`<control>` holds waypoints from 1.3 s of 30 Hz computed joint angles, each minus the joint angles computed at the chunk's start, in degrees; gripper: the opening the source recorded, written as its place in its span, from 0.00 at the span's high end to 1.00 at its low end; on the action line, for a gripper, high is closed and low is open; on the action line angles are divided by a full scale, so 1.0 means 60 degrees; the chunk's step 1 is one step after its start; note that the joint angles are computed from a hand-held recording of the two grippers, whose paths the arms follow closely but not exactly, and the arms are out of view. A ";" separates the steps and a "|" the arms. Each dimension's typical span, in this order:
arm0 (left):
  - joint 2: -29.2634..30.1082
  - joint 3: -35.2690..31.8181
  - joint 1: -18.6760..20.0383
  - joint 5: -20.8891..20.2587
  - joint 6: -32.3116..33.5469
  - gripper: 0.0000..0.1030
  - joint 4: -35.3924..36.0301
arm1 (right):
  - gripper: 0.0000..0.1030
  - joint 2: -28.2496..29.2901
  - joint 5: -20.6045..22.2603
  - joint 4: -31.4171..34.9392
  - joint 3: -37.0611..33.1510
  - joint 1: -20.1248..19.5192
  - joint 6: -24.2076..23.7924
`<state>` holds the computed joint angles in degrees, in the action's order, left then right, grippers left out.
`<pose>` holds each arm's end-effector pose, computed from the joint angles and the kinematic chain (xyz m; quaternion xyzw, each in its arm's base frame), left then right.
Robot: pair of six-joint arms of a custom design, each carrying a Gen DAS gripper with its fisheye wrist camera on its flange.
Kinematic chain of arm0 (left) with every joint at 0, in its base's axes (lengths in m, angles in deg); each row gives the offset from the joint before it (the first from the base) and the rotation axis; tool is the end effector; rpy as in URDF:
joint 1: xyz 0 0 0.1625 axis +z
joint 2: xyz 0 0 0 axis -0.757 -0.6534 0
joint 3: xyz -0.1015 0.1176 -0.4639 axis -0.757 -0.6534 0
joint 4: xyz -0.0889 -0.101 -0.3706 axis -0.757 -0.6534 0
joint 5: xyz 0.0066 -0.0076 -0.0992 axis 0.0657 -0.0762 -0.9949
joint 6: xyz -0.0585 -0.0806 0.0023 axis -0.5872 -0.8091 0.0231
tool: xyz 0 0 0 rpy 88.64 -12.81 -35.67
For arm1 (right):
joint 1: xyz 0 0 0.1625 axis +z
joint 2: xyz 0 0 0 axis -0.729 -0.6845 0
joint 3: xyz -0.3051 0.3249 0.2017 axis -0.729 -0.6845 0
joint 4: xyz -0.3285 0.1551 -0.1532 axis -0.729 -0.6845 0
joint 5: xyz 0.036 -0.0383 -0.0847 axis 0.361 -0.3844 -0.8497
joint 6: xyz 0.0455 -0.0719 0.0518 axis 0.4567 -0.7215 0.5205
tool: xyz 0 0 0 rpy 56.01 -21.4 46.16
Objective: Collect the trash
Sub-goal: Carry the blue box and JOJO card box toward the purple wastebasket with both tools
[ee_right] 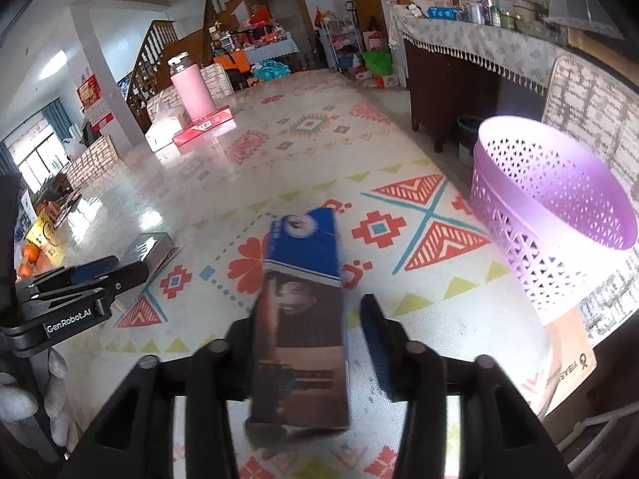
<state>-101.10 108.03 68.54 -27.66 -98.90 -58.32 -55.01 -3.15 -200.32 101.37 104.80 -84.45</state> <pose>-0.2970 -0.3252 -0.0779 0.0003 0.8569 -0.3271 0.3985 -0.0633 -0.3729 0.2622 0.2855 -0.9162 0.2217 0.1728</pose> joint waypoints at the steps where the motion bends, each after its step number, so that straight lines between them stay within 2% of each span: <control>1: 0.0033 0.0041 -0.0007 0.0035 0.0023 0.48 -0.0122 | 0.49 0.0029 0.0032 -0.0068 0.0015 -0.0015 0.0008; 5: 0.0136 0.0153 -0.0002 0.0151 0.0141 0.48 -0.0485 | 0.49 0.0168 0.0242 -0.0365 0.0094 -0.0092 -0.0028; 9: 0.0209 0.0465 0.0175 0.0099 0.0527 0.48 -0.1599 | 0.49 0.0429 0.0218 -0.1080 0.0283 -0.0052 -0.0174; 13: 0.0256 0.0660 0.0160 0.0272 0.0660 0.47 -0.2193 | 0.48 0.0705 0.0152 -0.1783 0.0455 0.0001 -0.0348; 20: 0.0348 0.0849 0.0123 0.0449 0.0441 0.44 -0.2798 | 0.48 0.1631 -0.0544 -0.3755 0.0792 0.0432 -0.0622; 23: 0.0335 0.0785 0.0146 0.0521 0.0111 0.42 -0.2481 | 0.48 0.1979 -0.0770 -0.4483 0.0920 0.0536 -0.0744; 25: 0.0380 0.0930 0.0137 0.0545 0.0259 0.39 -0.3002 | 0.48 0.2287 -0.0978 -0.5084 0.1014 0.0651 -0.0864; 29: 0.0423 0.0803 0.0183 0.0511 0.0528 0.35 -0.2898 | 0.47 0.2269 -0.1016 -0.5017 0.0968 0.0660 -0.0793; 30: 0.0445 0.0824 0.0184 0.0498 0.0648 0.31 -0.3040 | 0.46 0.2354 -0.1064 -0.5229 0.1008 0.0675 -0.0795; 32: 0.0485 0.0910 0.0187 0.0452 0.0953 0.26 -0.3448 | 0.35 0.2534 -0.1307 -0.5629 0.1008 0.0762 -0.0573; 34: 0.0534 0.1043 0.0204 0.0408 0.1369 0.24 -0.4002 | 0.34 0.2429 -0.1369 -0.5392 0.0908 0.0785 -0.0377; 36: 0.0588 0.1209 0.0198 0.0368 0.1670 0.22 -0.4594 | 0.29 0.2605 -0.1542 -0.5789 0.0938 0.0849 -0.0308; 39: 0.0652 0.1410 0.0181 0.0284 0.2006 0.21 -0.5302 | 0.24 0.2594 -0.1707 -0.5828 0.0878 0.0879 -0.0038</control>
<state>-97.19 116.49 69.63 -25.95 -86.87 -90.13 -39.44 -13.39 -235.29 106.63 110.07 -84.68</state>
